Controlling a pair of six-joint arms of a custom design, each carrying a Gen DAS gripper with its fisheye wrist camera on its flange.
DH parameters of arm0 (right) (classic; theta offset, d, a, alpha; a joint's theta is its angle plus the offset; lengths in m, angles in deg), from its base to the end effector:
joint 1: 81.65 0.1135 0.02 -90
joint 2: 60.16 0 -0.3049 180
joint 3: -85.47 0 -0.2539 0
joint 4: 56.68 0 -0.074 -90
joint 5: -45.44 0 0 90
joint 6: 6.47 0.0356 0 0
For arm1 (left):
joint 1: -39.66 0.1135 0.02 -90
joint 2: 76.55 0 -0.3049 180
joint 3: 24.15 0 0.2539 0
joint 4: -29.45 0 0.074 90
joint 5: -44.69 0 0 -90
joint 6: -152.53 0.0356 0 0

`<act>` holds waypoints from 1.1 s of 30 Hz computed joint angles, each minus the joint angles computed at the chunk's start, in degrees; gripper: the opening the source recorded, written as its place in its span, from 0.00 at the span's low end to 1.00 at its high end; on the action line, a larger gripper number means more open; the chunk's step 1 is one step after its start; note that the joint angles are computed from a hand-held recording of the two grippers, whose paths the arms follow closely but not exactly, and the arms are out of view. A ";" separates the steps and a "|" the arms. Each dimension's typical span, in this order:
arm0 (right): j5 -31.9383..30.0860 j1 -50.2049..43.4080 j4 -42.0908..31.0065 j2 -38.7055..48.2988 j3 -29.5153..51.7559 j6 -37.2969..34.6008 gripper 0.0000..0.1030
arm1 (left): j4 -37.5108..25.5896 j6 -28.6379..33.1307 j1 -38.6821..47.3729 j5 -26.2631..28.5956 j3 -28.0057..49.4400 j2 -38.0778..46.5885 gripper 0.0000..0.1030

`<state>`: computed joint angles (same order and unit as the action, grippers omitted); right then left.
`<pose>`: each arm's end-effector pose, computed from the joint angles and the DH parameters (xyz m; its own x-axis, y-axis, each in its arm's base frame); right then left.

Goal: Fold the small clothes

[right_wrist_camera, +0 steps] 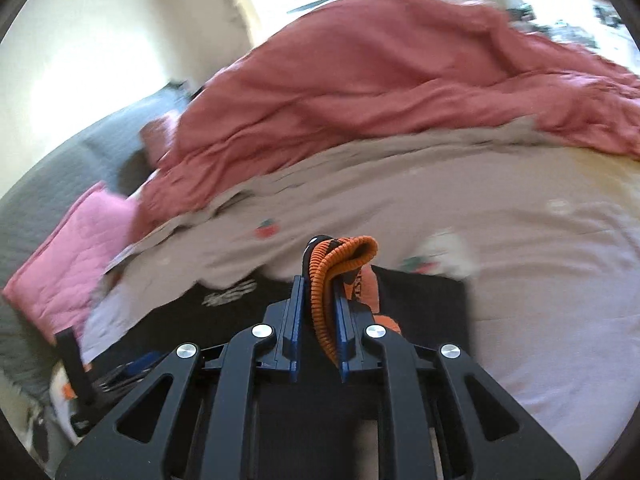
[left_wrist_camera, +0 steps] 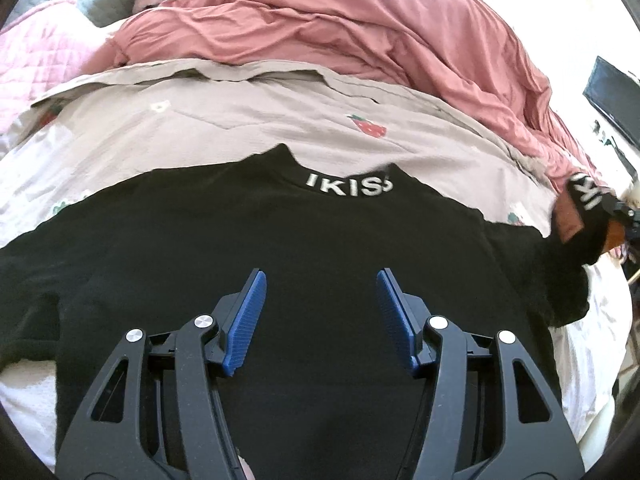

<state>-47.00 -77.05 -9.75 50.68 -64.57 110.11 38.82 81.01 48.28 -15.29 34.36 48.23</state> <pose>0.2586 0.0223 0.0866 -0.5494 0.4043 -0.7312 0.1459 0.9081 0.3924 0.3520 0.0353 0.0437 -0.7411 0.1652 -0.6508 0.3957 0.8906 -0.2244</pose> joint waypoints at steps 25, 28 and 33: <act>7.61 8.40 4.92 13.07 1.46 -0.96 0.41 | -12.33 -0.70 2.10 3.51 9.85 6.85 0.38; 7.97 7.38 8.52 14.94 -0.43 -0.83 0.41 | -11.62 -2.07 1.09 4.24 10.51 8.01 0.16; 8.49 6.28 11.87 16.43 -2.11 0.11 0.41 | -8.36 -1.50 1.22 6.73 8.22 7.23 0.00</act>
